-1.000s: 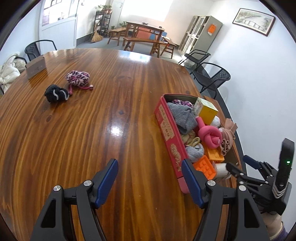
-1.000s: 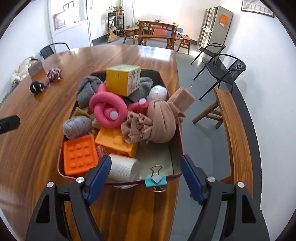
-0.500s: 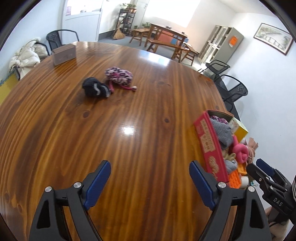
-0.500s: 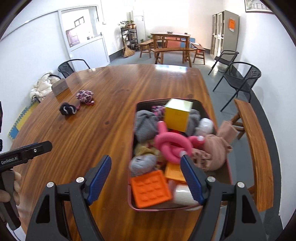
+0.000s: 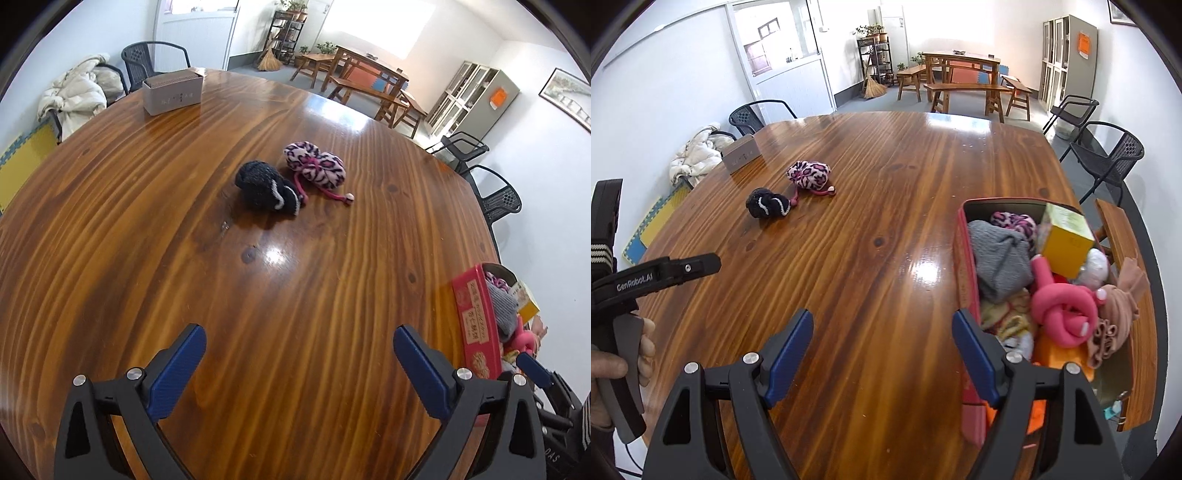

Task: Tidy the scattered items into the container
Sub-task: 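Withdraw both tools toward the black hat and leopard pouch, then grasp the black knit hat with the left tool while the right grasps the leopard-print pouch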

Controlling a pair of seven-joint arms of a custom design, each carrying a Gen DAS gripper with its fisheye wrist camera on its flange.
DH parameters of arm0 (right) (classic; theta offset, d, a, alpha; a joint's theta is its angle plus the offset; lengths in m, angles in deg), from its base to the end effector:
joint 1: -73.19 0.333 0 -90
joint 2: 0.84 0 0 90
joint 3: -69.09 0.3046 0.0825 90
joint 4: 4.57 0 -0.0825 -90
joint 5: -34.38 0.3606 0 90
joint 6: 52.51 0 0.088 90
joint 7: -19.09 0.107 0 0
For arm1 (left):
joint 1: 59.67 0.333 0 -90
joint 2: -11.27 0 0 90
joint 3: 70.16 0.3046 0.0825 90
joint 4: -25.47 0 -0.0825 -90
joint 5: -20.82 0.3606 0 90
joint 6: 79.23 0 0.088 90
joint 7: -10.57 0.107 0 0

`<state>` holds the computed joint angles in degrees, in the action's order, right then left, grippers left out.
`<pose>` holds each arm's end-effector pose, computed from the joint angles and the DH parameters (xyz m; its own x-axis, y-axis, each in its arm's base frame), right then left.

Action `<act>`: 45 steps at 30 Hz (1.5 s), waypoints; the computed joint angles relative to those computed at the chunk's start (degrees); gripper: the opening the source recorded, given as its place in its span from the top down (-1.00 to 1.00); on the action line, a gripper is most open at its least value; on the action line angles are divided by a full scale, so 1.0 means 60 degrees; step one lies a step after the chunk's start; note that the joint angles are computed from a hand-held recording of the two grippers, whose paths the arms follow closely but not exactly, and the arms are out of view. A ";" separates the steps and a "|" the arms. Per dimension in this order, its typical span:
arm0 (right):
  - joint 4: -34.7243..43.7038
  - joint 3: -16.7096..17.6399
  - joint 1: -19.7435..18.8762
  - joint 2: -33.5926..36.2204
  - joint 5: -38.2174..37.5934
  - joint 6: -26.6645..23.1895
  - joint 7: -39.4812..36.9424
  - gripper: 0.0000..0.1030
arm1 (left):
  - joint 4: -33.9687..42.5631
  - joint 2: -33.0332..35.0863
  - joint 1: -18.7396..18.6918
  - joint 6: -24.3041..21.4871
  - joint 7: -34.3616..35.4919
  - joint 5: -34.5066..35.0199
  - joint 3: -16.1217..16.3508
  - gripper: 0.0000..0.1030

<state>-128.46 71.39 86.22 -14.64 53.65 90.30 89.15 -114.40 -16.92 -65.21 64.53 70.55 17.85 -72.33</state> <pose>0.4883 0.1336 0.5593 0.4264 -0.8976 -0.1120 -0.7653 -0.2921 -0.5735 0.4218 -0.0585 0.5398 0.3265 -0.8991 0.2916 -0.7862 -0.4296 -0.4442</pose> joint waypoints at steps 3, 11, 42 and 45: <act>0.0138 0.0141 0.0035 0.0202 -0.0157 0.0049 0.0296 -0.57 | 0.0239 0.0439 0.0118 0.0160 0.0247 0.0007 0.0178 -1.00; 0.0774 0.0332 0.0187 0.0940 -0.0683 0.0090 0.1135 -0.57 | 0.1272 0.1963 0.0628 0.0495 0.0987 -0.0116 0.0354 -1.00; 0.6143 0.0271 0.1247 0.5442 -0.1947 -0.0642 0.2306 -0.56 | 0.3107 0.4539 0.1796 0.0896 0.3148 -0.1309 -0.0133 -0.67; 0.7063 0.0314 0.1221 0.6052 -0.1716 -0.0961 0.2321 -0.56 | 0.3010 0.4495 0.1770 0.1154 0.4035 -0.2407 -0.0109 -0.12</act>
